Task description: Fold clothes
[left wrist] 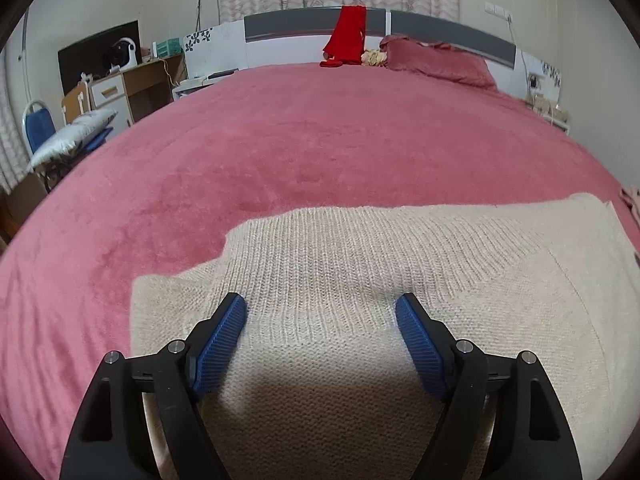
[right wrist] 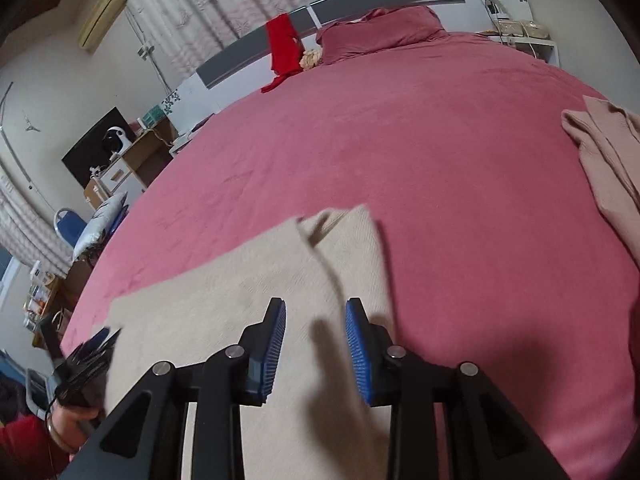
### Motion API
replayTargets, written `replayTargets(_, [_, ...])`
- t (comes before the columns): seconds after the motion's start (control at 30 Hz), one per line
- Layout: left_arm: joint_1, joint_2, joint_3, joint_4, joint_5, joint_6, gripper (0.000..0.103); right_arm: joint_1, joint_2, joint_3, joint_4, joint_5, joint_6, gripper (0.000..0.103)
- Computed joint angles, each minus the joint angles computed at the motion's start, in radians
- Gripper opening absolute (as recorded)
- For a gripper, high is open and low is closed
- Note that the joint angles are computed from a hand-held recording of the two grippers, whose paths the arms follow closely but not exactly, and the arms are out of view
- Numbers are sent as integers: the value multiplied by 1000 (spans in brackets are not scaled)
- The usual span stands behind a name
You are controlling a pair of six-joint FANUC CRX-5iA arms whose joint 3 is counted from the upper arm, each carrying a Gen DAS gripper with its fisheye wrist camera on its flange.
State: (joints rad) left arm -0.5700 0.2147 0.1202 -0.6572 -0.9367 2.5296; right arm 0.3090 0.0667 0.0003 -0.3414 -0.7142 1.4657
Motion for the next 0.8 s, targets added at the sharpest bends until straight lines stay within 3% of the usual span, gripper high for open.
replayTargets(0.1, [-21, -20, 12, 22, -44, -21, 79, 32, -26, -11, -25, -28, 103, 32])
replayTargets(0.2, [-47, -86, -59, 33, 15, 31, 80, 94, -24, -17, -14, -43, 182, 32])
replayTargets(0.27, [-73, -92, -82, 39, -17, -2, 80, 137, -6, -16, 27, -69, 189, 32])
replayTargets(0.37, [-167, -80, -96, -92, -109, -47, 84, 203, -7, -86, 221, -30, 74, 30])
replayTargets(0.4, [-194, -84, -107, -134, -122, -47, 84, 188, -7, -93, 218, -18, 59, 30])
replayTargets(0.5, [-198, -111, -119, -115, -140, -73, 85, 164, -20, -115, 294, -15, -118, 29])
replayTargets(0.53, [-197, -120, -121, -104, -148, -73, 84, 155, -29, -114, 291, -22, -146, 31])
replayTargets(0.63, [-232, -130, -127, -128, -178, -33, 85, 147, -88, -93, 129, -37, -48, 34])
replayTargets(0.7, [-256, -124, -132, -138, -200, -21, 85, 225, -98, -88, 151, -85, 8, 34])
replayTargets(0.8, [-293, -115, -138, -171, -250, 4, 85, 384, -92, -136, 306, -93, 3, 34])
